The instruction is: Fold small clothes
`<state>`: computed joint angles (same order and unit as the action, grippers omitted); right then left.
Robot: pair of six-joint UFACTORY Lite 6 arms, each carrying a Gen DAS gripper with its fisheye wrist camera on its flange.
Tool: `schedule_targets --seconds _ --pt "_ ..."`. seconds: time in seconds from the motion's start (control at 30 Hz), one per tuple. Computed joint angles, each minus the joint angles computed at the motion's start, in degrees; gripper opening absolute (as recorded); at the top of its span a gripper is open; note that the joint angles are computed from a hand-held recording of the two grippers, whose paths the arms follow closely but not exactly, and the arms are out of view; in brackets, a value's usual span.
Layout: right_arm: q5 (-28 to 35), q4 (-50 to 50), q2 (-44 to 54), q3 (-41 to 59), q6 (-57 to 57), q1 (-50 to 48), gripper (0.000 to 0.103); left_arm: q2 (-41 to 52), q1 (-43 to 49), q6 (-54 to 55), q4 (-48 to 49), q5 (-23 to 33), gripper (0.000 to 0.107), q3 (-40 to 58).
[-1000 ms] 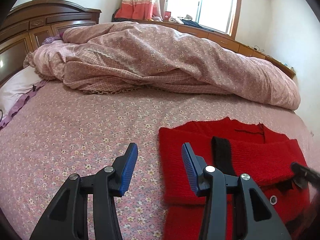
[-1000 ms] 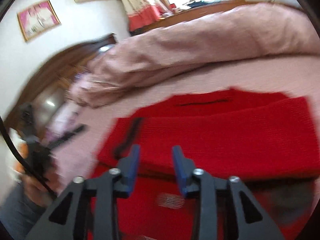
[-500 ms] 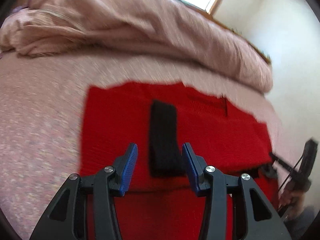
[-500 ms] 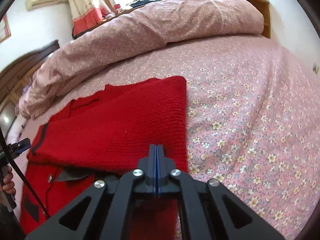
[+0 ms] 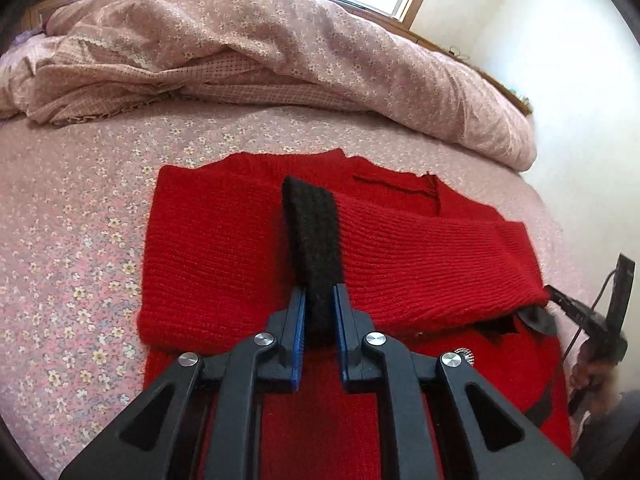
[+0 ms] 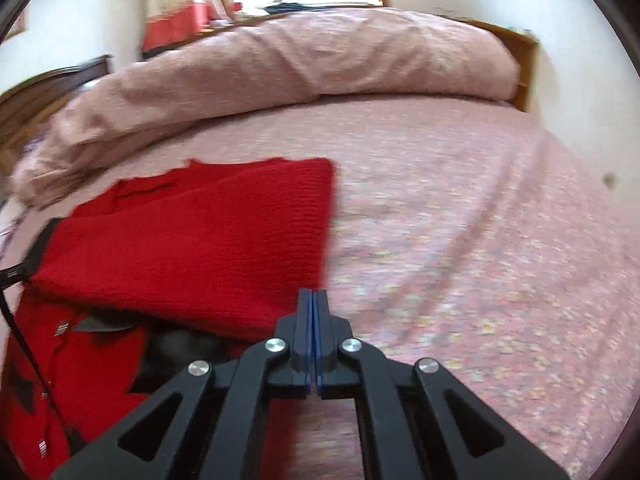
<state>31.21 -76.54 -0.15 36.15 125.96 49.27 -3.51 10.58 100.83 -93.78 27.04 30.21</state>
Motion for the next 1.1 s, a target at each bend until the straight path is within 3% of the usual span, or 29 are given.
schedule_targets --seconds 0.1,0.2,0.37,0.57,0.73,0.9,1.0,1.1 --pt "-6.0 -0.9 -1.2 -2.9 3.9 -4.9 0.0 1.9 -2.8 3.3 -4.4 -6.3 0.011 1.0" --pt "-5.9 -4.3 -5.2 -5.4 8.7 -5.0 0.0 2.8 -1.2 0.5 -1.2 -4.6 0.011 1.8" --pt "0.9 -10.9 -11.9 -6.9 15.0 0.7 0.0 -0.9 -0.1 -1.9 1.7 -5.6 0.011 0.7" --pt "-5.3 -21.7 -8.5 -4.0 21.5 -0.7 0.0 -4.0 0.7 -4.3 4.8 -5.9 0.012 -0.5" --pt "-6.4 -12.7 0.9 0.5 12.5 -0.7 0.0 -6.5 1.6 -6.5 8.6 -6.3 0.013 -1.3" --pt "-4.5 -11.2 -3.6 -2.7 12.8 1.7 0.0 -14.2 6.8 -6.8 14.5 -4.6 0.021 -5.8" --pt "-1.2 -5.9 -8.8 -6.2 11.8 7.4 0.002 -21.7 12.8 -12.5 23.4 0.2 0.024 -10.1" --pt "3.9 2.2 -13.7 -9.5 7.7 15.5 0.006 -31.6 22.0 -15.6 32.5 9.1 0.03 -15.5"
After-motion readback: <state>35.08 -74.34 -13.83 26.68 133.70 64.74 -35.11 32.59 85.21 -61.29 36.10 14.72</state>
